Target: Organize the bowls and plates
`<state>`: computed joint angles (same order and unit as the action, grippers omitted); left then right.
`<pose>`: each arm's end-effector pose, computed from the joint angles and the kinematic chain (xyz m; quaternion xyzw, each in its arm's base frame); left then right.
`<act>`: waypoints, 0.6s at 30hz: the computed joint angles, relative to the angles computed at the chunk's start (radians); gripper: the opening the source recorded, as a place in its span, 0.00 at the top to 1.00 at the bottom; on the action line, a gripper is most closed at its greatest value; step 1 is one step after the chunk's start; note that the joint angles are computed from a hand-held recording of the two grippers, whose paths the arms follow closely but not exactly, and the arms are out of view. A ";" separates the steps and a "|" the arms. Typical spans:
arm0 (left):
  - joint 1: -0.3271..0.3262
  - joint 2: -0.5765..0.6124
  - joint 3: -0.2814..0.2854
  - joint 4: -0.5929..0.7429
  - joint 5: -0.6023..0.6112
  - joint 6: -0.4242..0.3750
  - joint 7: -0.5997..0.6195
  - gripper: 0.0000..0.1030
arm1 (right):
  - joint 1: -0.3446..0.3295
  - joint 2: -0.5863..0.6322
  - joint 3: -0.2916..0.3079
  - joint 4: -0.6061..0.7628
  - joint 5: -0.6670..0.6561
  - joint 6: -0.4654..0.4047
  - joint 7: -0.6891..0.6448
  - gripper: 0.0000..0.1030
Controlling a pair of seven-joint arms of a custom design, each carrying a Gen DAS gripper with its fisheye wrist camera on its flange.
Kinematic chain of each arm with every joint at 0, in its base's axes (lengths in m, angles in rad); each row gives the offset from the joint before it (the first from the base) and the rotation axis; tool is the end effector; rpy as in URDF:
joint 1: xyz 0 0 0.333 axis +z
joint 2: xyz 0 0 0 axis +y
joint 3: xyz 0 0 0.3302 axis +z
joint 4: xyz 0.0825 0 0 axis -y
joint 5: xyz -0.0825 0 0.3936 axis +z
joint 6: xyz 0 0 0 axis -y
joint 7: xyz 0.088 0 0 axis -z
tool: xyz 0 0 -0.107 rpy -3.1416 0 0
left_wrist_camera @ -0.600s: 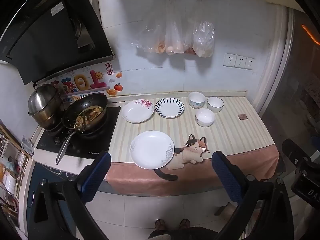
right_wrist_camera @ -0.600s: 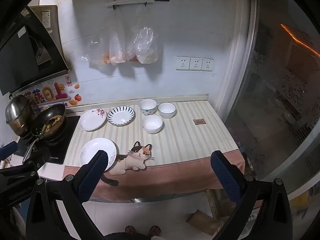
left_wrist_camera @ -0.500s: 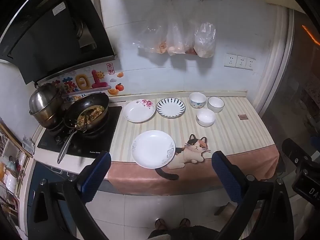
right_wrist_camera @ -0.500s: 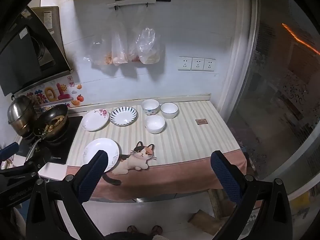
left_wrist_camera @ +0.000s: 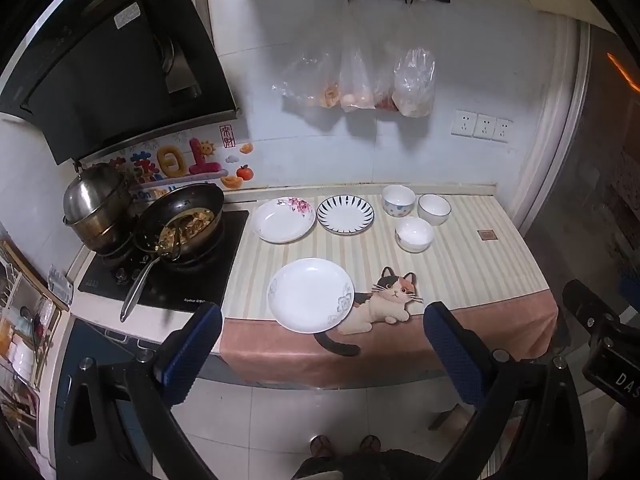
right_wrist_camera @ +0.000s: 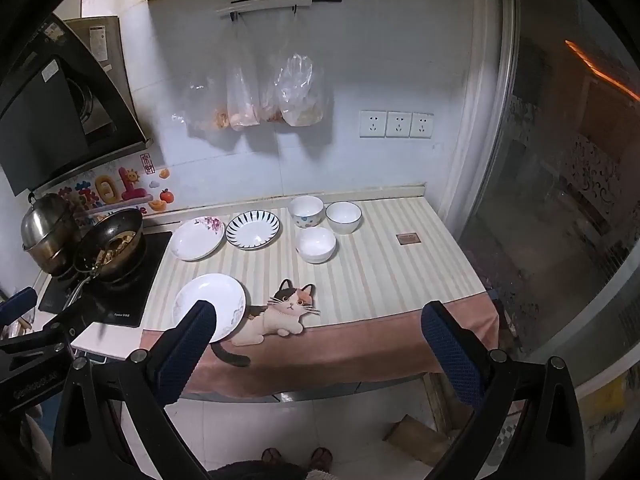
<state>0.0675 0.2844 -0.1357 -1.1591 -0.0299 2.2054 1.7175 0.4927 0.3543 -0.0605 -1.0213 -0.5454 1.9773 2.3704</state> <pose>0.6878 -0.0287 0.7434 -0.5919 0.7139 -0.2759 0.2527 0.6386 0.2706 0.7430 -0.5462 0.7371 -0.3212 0.2350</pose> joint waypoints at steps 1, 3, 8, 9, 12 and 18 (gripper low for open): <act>-0.001 -0.001 0.000 -0.003 0.002 0.000 0.000 0.00 | 0.002 -0.003 -0.001 -0.006 -0.001 0.002 0.002 0.00; -0.002 0.000 0.000 -0.001 0.003 -0.007 -0.001 0.00 | 0.002 -0.030 0.002 -0.066 -0.013 0.029 0.020 0.00; -0.004 -0.012 0.000 -0.028 0.004 0.011 -0.005 0.00 | -0.004 -0.032 0.010 -0.069 -0.018 0.028 0.021 0.00; -0.005 -0.008 0.000 -0.022 0.005 0.008 -0.006 0.00 | -0.007 -0.027 0.011 -0.059 -0.014 0.023 0.015 0.00; -0.006 -0.010 -0.001 -0.025 0.005 0.010 -0.007 0.00 | -0.007 -0.030 0.012 -0.063 -0.016 0.026 0.015 0.00; -0.008 -0.016 -0.002 -0.032 -0.001 0.014 -0.012 0.00 | -0.011 -0.036 0.014 -0.073 -0.016 0.033 0.003 0.00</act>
<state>0.0593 0.2688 -0.1382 -1.1908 -0.0306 2.2189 1.7056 0.4817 0.3181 -0.0467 -1.0946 -0.5610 2.0104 2.3734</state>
